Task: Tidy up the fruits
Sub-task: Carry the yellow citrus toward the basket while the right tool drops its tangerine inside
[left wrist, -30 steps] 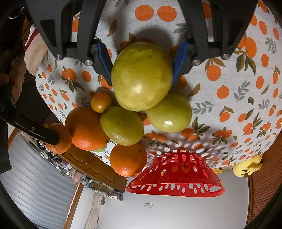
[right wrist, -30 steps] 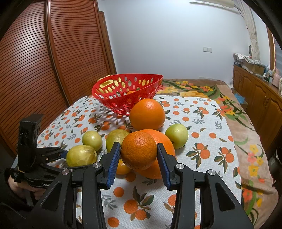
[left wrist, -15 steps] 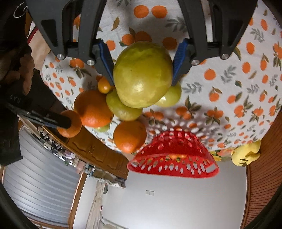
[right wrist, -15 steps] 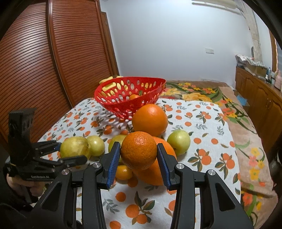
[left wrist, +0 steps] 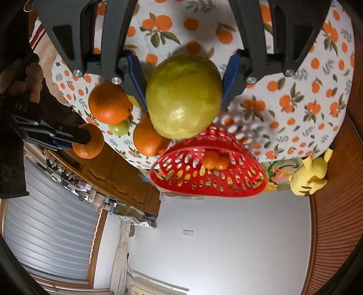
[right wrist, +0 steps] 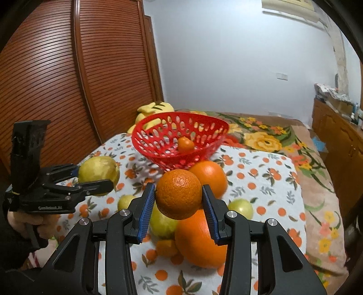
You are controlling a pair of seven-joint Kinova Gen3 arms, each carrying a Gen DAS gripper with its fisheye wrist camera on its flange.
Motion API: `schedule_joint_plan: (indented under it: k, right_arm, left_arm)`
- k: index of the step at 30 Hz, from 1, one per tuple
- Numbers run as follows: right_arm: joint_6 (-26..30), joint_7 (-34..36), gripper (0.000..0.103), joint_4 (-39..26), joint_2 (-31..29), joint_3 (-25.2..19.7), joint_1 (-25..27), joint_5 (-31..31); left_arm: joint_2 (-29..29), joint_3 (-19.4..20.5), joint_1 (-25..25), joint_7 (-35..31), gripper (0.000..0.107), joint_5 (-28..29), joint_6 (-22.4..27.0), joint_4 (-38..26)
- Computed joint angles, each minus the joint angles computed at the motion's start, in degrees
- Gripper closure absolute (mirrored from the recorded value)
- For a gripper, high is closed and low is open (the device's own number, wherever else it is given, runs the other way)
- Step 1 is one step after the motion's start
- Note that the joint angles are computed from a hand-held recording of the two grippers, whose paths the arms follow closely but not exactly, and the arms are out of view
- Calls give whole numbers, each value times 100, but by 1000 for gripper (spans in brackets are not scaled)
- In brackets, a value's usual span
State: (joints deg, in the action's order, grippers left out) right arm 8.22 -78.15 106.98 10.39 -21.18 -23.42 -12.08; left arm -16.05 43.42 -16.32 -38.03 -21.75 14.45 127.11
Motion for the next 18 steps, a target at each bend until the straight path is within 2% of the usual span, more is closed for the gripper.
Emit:
schedule_joint_plan:
  k: [2,8,12,16,18]
  right_arm:
    - [73,-118,61,-137,36,214,-228,165]
    - [282,-206,61,-550,222,419,-475,409]
    - [444,-139,61,-866,412,362,-435,429]
    - [647,-37,61,-1247,651,353,-415,434]
    - [792,-45,61,-1498,808,461,-519,508]
  left_arm:
    - [27,-28,-39,-44,49,-39,3,-38]
    - [135,-154,-68,-69,49,-206,26,-159]
    - [221,-186,-72,-15,49,-393,43,-233]
    - [380,-391,38,23,49,-610,20,-321]
    - [467,-447,71,128,49,-776,15,-372]
